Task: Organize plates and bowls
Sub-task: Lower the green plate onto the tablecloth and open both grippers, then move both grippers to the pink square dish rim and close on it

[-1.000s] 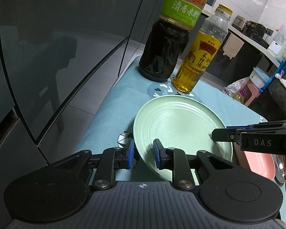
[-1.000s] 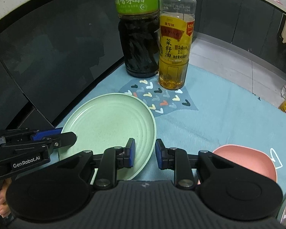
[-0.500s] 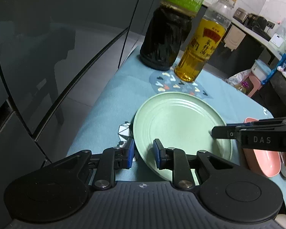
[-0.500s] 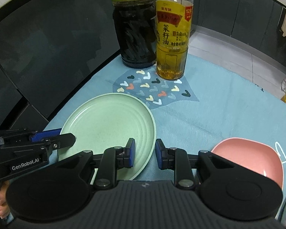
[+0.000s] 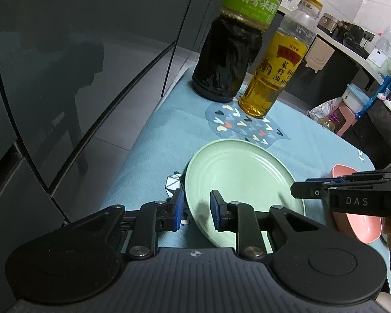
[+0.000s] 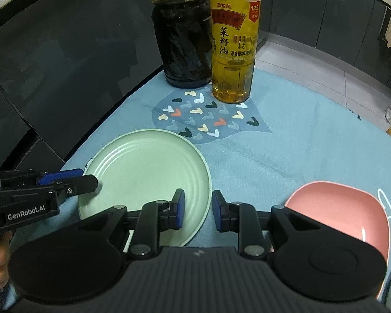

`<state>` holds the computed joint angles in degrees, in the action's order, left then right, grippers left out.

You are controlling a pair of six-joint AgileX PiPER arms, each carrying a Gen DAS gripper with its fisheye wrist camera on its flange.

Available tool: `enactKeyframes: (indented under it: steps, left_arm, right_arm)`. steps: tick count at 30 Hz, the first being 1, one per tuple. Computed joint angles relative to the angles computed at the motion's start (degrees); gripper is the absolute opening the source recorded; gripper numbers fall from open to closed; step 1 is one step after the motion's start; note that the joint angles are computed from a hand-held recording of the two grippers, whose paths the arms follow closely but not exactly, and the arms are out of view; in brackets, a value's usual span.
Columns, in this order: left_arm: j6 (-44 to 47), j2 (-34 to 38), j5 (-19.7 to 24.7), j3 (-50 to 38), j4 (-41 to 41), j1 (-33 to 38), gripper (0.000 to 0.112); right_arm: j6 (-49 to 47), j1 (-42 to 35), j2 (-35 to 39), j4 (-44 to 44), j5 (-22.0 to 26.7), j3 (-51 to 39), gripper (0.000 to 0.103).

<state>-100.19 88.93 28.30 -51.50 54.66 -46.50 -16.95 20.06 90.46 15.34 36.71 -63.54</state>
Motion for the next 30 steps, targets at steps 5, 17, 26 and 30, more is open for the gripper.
enactKeyframes:
  steps: [5,17,26,30]
  left_arm:
    - [-2.2,-1.5,3.3,-0.2,2.8,-1.5,0.021]
    - [2.0,-1.0,6.8,-5.6,1.4,-5.3,0.021]
    - [10.4,4.6,9.0,-14.7,-4.2,-8.9,0.022]
    - [13.8,7.2,10.6,-19.0,-6.5,-10.3,0.024]
  right_arm:
    - [-1.4,-1.3,-1.9,1.1,0.3,1.0,0.020]
    - [-6.3,-9.4,-6.9,6.0,1.9,4.1,0.021]
    - [-9.5,-20.1,-11.4,11.4,5.2,7.2,0.021]
    - [-8.9,-23.9,-14.5,9.7,5.3,9.3,0.021]
